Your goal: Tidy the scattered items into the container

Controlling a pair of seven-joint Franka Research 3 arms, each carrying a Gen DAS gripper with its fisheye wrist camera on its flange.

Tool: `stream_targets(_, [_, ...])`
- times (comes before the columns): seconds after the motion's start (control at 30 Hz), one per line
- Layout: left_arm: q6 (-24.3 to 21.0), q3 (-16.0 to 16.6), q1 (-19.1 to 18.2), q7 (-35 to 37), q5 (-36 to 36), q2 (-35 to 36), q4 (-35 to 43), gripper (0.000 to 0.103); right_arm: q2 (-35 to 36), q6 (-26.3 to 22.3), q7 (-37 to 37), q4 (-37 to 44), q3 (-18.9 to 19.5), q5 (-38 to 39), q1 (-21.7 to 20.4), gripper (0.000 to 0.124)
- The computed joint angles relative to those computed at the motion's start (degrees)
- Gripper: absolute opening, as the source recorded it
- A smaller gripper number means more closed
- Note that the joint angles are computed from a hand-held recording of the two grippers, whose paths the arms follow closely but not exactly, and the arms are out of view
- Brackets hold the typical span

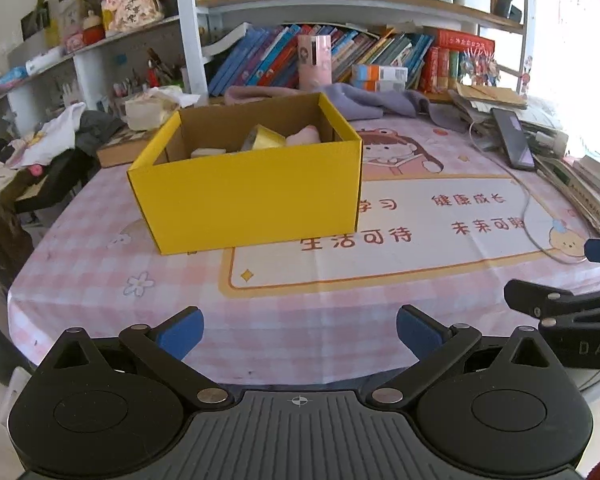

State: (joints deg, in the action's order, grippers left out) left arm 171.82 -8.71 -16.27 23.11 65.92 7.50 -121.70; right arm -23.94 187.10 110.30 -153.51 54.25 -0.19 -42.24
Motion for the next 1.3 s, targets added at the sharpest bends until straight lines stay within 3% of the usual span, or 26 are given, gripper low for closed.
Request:
stream_targets(0.43, [-0.08,-0.58,0.05,7.11,-7.34,-0.06,-1.01,0.103,1.75,-2.81,2.27,-0.09,-5.74,-3.15,4.85,0.102])
stream_targets(0.8, [0.96,-0.84,-0.03,14.16,-14.93,0.37,-1.68,0.103,1.58,-3.00,4.40,-0.09,-6.66,-5.56,5.26,0.103])
stream_targets(1.3, [0.94,-0.20,-0.60,15.65,-16.45,0.62,-1.46,0.103,1.81,-3.19,5.44,0.08,-6.91,-6.84,5.31,0.103])
